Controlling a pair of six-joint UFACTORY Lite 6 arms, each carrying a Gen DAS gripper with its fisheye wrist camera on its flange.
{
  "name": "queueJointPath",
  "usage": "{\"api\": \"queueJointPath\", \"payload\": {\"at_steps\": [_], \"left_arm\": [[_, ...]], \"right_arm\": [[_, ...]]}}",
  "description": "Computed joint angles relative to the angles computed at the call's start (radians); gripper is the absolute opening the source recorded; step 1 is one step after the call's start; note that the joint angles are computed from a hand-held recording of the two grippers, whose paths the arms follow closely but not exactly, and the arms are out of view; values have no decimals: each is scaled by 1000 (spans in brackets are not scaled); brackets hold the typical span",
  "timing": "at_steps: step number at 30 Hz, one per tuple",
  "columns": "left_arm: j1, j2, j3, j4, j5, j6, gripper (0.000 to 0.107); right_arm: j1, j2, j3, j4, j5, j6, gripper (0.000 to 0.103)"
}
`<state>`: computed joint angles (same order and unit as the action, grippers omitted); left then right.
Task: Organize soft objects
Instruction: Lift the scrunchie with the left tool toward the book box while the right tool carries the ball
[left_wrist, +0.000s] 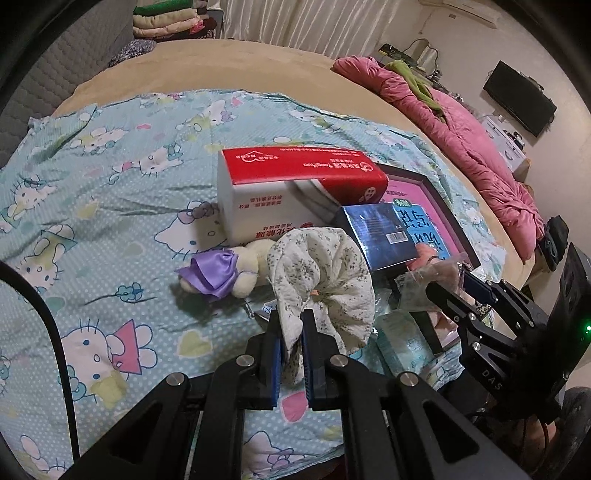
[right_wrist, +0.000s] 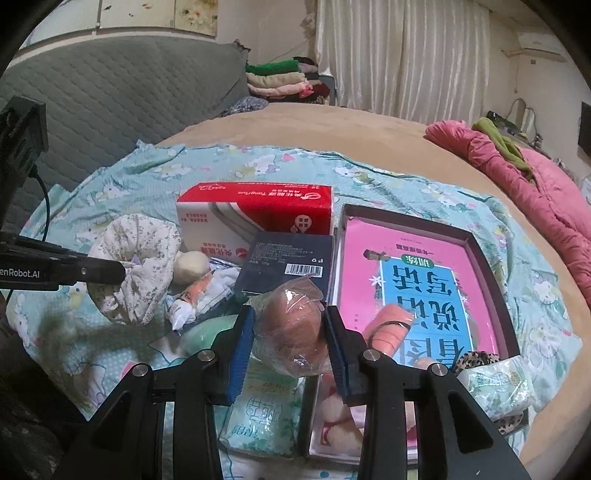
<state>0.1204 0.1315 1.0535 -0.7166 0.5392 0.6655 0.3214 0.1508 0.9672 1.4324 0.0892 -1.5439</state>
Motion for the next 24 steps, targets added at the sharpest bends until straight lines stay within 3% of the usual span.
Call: {"api": "queueJointPath", "payload": {"at_steps": [24], "left_arm": [[-140,-103,44,274,14,-315,10]], "right_arm": [[-64,-133,-66,115,66,-67,39]]}}
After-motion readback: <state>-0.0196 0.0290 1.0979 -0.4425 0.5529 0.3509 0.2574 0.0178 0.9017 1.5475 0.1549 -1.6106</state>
